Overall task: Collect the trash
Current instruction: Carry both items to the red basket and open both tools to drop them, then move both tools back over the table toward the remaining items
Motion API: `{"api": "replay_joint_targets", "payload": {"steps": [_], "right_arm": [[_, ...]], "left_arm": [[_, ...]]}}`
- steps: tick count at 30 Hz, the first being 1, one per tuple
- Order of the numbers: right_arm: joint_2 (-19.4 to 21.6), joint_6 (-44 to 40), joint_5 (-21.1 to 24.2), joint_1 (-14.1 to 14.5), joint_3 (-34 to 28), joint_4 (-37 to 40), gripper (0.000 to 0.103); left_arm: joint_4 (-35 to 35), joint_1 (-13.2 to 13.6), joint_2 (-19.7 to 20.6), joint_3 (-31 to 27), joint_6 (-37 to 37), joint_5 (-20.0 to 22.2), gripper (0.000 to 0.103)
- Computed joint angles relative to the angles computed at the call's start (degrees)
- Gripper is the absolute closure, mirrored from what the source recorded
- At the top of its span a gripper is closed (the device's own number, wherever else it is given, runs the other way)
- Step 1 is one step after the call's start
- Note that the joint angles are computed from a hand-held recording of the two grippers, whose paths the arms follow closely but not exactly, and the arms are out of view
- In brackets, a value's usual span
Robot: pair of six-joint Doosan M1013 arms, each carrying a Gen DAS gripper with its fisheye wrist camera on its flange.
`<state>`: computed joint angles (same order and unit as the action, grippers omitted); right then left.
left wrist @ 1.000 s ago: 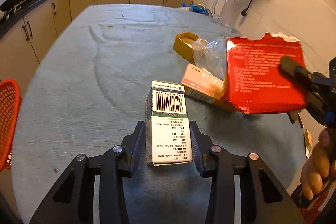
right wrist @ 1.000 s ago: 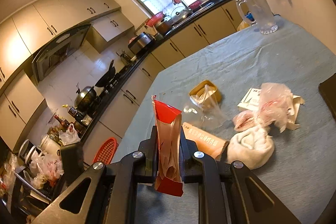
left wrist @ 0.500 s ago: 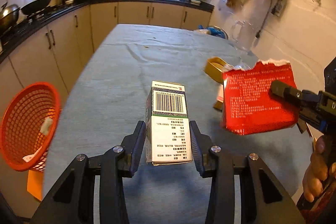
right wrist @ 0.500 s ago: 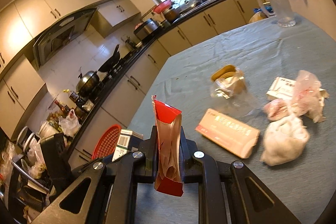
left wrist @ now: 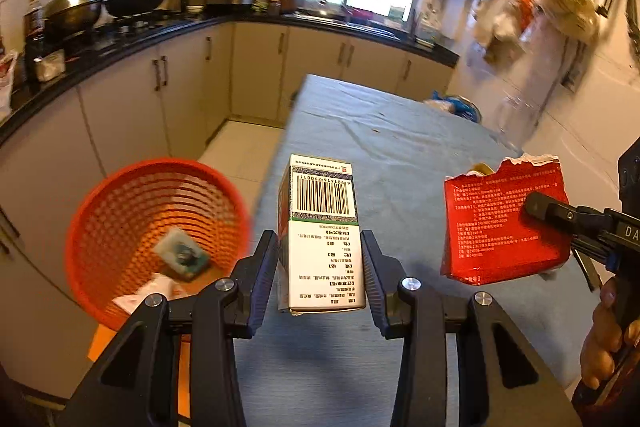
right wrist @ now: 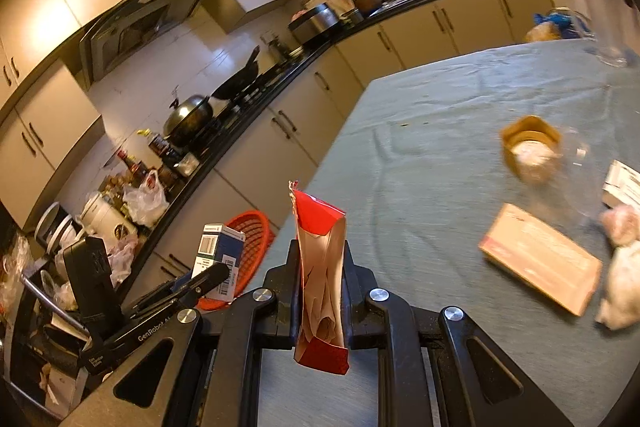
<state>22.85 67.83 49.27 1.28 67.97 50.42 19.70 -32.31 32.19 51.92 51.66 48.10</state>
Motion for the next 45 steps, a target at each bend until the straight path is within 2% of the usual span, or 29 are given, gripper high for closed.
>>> {"api": "replay_joint_targets", "payload": {"steps": [6, 13, 22, 32, 35, 36, 37, 39, 45], "right_arm": [[2.5, 0.7, 2.1, 2.6, -4.5, -1.3, 0.086], [6.1, 3.2, 4.9, 5.6, -10.8, -3.2, 0.086], [11.5, 7.5, 8.8, 9.1, -19.2, -8.3, 0.086], [17.7, 12.0, 15.5, 12.2, -27.3, -15.3, 0.086], [18.7, 13.6, 16.7, 12.7, -28.4, -17.5, 0.080], [18.9, 13.8, 17.2, 12.9, -28.8, -18.0, 0.075], [19.0, 13.8, 17.5, 12.8, -28.9, -18.1, 0.066], [18.6, 13.9, 16.6, 12.8, -28.2, -18.3, 0.059], [16.1, 12.0, 13.7, 12.2, -25.4, -17.0, 0.058]], "left_arm": [[3.1, 1.7, -2.2, 3.4, -4.4, -0.6, 0.063], [3.2, 4.0, -3.5, 6.0, -7.3, -0.9, 0.063], [-0.6, 7.2, -3.5, 7.8, -7.8, -1.2, 0.063], [-3.5, 8.5, -3.5, 9.0, -7.1, -1.6, 0.063], [-3.0, 8.4, -3.9, 9.7, -8.0, -2.1, 0.063], [-2.7, 8.4, -4.1, 10.0, -8.3, -2.3, 0.063], [-2.6, 8.5, -4.3, 10.2, -8.3, -2.5, 0.063], [-2.2, 8.5, -4.8, 10.8, -9.1, -3.2, 0.063], [-1.9, 8.1, -5.7, 11.3, -10.1, -4.3, 0.063]]}}
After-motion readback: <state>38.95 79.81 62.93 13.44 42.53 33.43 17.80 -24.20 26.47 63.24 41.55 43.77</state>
